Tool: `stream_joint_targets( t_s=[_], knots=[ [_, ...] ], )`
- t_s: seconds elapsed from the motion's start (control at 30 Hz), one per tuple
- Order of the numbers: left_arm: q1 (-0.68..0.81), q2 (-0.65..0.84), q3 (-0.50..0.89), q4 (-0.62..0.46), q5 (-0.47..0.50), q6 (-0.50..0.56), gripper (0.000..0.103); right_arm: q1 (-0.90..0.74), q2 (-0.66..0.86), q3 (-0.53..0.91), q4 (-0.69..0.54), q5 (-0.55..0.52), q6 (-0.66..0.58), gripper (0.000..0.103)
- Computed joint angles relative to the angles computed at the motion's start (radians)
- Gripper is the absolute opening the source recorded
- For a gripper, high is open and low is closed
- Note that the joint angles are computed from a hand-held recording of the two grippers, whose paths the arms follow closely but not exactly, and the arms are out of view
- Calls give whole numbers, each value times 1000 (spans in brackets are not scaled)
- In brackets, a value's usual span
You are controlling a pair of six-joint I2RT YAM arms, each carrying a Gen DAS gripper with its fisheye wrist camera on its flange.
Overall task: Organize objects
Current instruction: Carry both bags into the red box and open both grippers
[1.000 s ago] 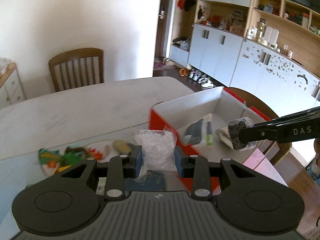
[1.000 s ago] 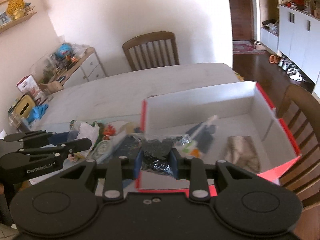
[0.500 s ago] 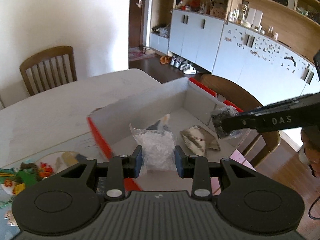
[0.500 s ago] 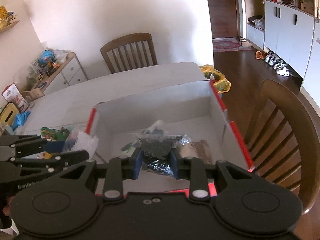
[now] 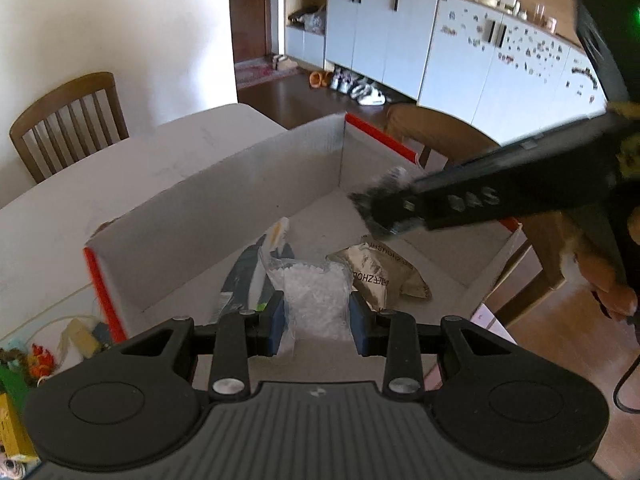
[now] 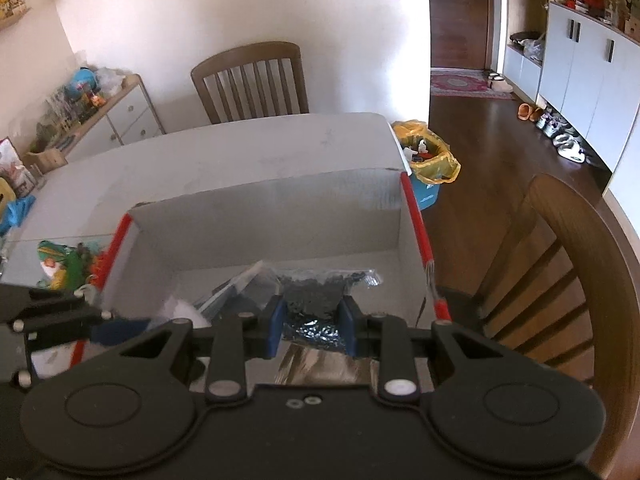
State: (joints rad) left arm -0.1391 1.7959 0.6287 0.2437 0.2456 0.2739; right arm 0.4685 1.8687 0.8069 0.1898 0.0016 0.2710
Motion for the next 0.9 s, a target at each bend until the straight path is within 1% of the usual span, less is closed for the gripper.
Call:
stream_joint_targets(
  t_s=[0.27,0.4,0.63,0.9],
  knots=[
    [-62,129,117,-37,-84,3,33,-3,172,191,-92,-11,-74,28],
    [-67,183,175,-82,-94,4,33,2,234,257,-132,-7,-98,29],
    [-69,251,248,-138,-110,20,33,-2,283,312,-173,-6,-123,29],
    [-57,309,353,-268,-107,26,33,-3,320,345,-208,-1,-118,29]
  ],
)
